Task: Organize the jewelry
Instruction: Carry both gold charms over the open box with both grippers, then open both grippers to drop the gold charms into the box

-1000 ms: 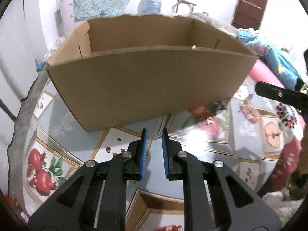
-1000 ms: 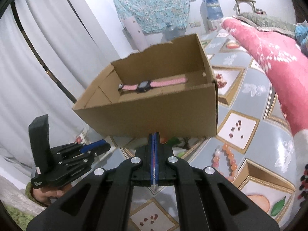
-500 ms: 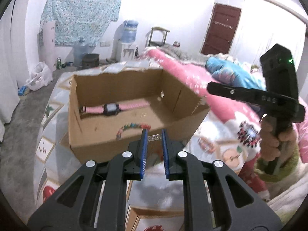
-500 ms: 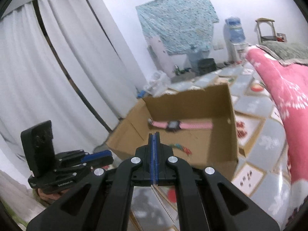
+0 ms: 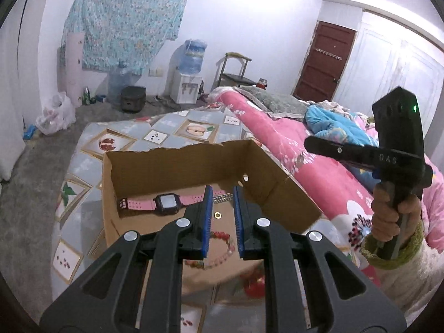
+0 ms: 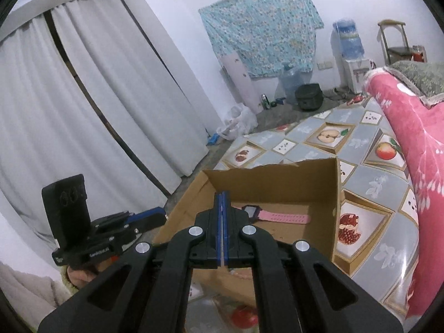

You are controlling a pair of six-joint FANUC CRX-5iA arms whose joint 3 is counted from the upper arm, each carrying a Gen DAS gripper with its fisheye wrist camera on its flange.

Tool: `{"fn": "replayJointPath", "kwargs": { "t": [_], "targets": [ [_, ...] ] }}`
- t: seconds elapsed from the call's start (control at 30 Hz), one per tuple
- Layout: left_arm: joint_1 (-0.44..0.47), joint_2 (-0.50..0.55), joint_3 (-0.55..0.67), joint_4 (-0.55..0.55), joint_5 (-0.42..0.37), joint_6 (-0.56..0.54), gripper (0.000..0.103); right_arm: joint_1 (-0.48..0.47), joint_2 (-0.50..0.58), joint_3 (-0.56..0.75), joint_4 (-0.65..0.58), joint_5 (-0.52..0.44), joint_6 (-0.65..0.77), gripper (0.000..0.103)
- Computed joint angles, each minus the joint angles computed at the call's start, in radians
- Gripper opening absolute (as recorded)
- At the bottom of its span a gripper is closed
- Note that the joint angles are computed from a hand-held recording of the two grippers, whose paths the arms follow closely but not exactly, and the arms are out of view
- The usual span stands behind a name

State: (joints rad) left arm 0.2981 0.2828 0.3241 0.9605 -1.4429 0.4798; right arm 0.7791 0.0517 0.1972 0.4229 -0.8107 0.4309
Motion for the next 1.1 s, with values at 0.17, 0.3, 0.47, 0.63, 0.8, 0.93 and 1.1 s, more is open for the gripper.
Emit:
{"fn": "replayJointPath", "kwargs": {
  "t": [0.17, 0.3, 0.47, 0.63, 0.8, 0.93, 1.1],
  "targets": [
    [-0.050, 0.117, 0.170, -0.089, -0.058, 0.132, 0.014, -0.075, 0.047, 0.075, -0.175, -0.042, 0.116, 0.001],
    [-0.093, 0.187, 0.277, -0.184, -0.085, 0.221, 0.014, -0.122, 0.115, 0.170, -0.296, -0.146, 0.201, 0.001],
    [-0.115, 0.276, 0.391, -0.267, -0.157, 0.330, 0.014, -0.146, 0.176, 0.250, -0.370, -0.256, 0.255, 0.001],
    [-0.122, 0.346, 0.490, -0.309, -0.208, 0.429, 0.015, -0.137, 0.220, 0.300, -0.355, -0.356, 0.258, 0.001],
    [-0.119, 0.364, 0.508, -0.315, -0.212, 0.461, 0.019, -0.125, 0.219, 0.295, -0.319, -0.370, 0.251, 0.001],
    [-0.115, 0.354, 0.495, -0.315, -0.196, 0.460, 0.020, -0.122, 0.216, 0.294, -0.311, -0.376, 0.245, 0.002],
    [-0.111, 0.325, 0.464, -0.312, -0.161, 0.440, 0.026, -0.116, 0.214, 0.291, -0.288, -0.380, 0.232, 0.002]
  ]
}}
